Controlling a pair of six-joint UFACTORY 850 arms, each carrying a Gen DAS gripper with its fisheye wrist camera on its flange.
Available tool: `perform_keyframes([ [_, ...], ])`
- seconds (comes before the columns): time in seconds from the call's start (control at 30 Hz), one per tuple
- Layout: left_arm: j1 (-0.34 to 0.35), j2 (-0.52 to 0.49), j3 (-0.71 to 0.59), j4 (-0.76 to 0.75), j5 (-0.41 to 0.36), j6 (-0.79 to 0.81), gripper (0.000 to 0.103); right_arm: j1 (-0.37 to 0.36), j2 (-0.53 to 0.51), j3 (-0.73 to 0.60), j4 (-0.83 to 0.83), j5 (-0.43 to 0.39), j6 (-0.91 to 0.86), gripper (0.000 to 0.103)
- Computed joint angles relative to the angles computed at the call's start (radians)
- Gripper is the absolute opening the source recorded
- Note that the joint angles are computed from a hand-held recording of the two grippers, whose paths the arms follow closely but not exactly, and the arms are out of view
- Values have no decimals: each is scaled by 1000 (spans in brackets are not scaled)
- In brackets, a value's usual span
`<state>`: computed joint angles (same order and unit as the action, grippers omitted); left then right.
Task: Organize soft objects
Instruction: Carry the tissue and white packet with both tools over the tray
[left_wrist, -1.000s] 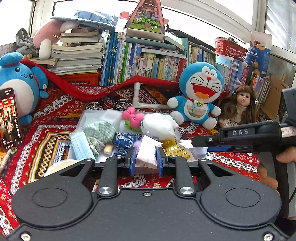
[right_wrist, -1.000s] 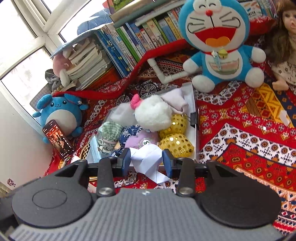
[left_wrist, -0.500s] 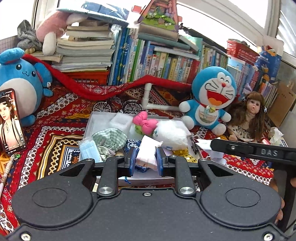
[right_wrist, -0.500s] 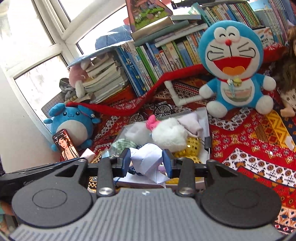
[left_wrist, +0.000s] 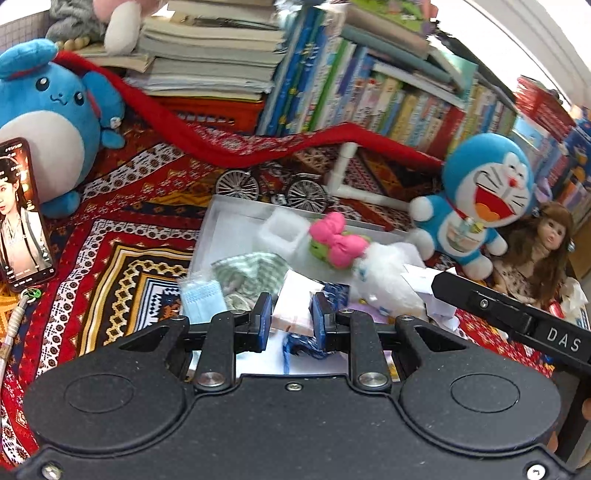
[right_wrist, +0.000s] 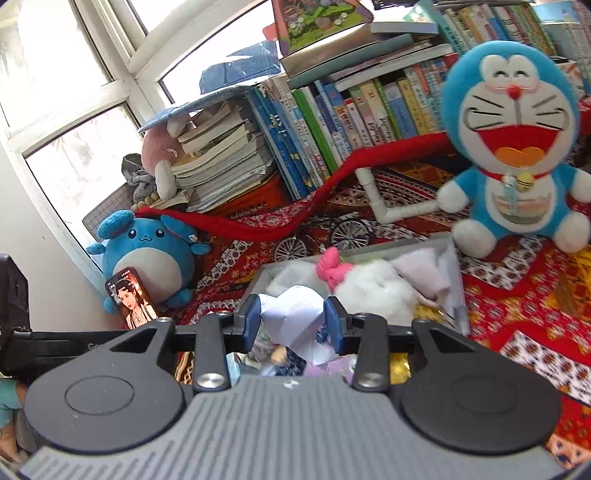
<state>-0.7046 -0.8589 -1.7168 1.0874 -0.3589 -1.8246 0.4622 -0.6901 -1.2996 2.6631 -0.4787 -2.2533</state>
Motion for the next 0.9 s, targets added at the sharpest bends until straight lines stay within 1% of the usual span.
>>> perform_keyframes([
  [0.1,15,-12,-19,-74,-3,71,22,2,-32,-46,-52,1,58,43],
  [0.2,30,-19,-29,-147,3,138,22,10,-58,-82,-77,7,77,43],
  [0.37,57,-43,-65,-344,-1,309,22,23,-92,-134,-142,38,119,43],
  [0.5,69,-68,-100,-489,3,444,22,33,-118,-174,-163,72,130,43],
  [0.63,69,-109,-165,-596,-38,553,22,36,-144,-211,-154,113,132,43],
  [0.9,63,-192,-292,-706,-123,677,22,33,-200,-281,-146,168,142,43],
])
